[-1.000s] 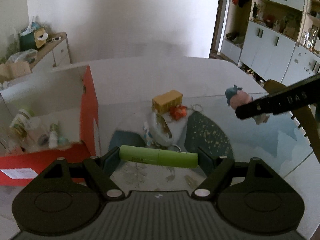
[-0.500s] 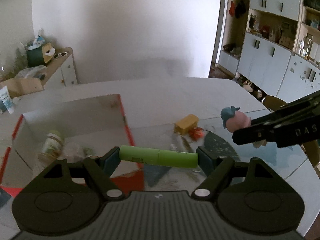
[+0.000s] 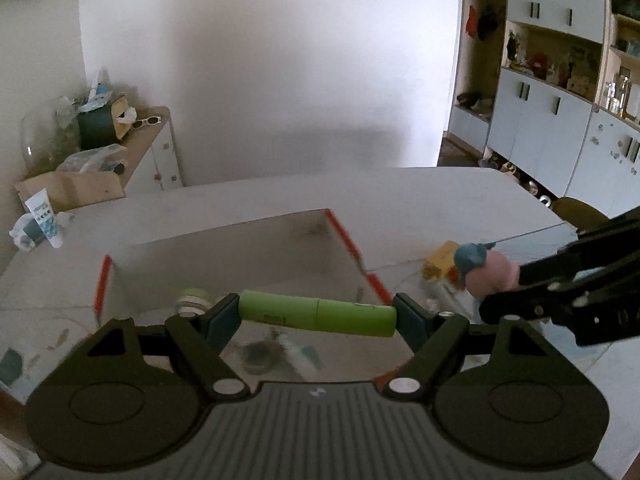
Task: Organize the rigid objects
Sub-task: 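Carry the battery and doll figurine over the box with both grippers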
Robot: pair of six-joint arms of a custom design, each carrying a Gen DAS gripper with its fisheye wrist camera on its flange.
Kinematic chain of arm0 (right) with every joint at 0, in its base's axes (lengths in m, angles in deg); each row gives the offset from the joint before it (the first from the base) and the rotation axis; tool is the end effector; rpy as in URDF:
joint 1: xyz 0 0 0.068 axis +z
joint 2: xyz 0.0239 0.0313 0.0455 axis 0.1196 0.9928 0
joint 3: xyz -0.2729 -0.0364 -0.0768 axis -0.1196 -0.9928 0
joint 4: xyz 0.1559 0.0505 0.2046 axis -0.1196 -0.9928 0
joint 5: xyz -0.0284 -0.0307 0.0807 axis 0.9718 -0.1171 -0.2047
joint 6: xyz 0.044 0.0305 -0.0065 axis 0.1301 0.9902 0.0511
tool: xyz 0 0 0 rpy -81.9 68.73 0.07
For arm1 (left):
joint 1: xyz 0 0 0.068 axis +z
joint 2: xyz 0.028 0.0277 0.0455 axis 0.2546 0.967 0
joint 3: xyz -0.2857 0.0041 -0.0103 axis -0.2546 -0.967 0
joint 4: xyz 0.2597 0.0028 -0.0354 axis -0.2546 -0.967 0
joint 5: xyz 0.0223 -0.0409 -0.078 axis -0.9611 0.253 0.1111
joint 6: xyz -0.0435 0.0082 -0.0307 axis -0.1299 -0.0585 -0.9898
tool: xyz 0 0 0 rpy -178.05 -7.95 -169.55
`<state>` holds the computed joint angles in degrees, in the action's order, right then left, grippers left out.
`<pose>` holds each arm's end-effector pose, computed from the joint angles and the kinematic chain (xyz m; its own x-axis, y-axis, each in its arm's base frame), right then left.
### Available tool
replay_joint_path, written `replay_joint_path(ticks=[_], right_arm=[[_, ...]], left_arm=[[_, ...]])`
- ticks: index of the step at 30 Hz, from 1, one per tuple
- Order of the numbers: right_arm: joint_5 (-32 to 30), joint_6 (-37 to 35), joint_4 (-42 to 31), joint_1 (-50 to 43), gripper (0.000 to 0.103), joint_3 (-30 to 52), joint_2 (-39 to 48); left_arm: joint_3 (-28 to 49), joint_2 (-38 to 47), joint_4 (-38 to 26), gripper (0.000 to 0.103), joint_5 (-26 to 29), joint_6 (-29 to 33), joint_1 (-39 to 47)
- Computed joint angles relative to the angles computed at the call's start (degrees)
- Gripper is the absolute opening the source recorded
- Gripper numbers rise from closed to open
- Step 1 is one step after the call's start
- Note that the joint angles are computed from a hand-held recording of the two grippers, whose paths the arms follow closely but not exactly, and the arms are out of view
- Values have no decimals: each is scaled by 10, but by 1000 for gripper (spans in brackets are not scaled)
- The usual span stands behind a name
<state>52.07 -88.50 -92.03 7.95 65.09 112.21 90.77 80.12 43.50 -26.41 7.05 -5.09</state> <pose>0.3504 0.0271 0.3294 -0.5932 -0.4385 -0.6752 -0.7059 0.6865 0.1744 0.2812 -0.0876 0.3245 -0.6209 -0.0821 -0.7796 -0.1348 0.9909 0.0030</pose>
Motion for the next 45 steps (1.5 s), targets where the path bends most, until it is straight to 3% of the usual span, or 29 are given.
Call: replay_joint_path(ticks=[10, 18, 25, 36, 45], right_arm=[[65, 85, 73, 88, 33, -25, 2], [128, 125, 131, 146, 33, -29, 35], [176, 145, 149, 181, 33, -4, 89], [227, 131, 140, 212, 33, 26, 152], [274, 107, 169, 240, 33, -4, 142]], left_arm=[[19, 27, 1, 82, 94, 76, 132], [68, 113, 12, 82, 138, 105, 183], [150, 211, -20, 82, 167, 118, 200], [267, 336, -91, 82, 160, 141, 196], [289, 371, -112, 82, 162, 159, 189]])
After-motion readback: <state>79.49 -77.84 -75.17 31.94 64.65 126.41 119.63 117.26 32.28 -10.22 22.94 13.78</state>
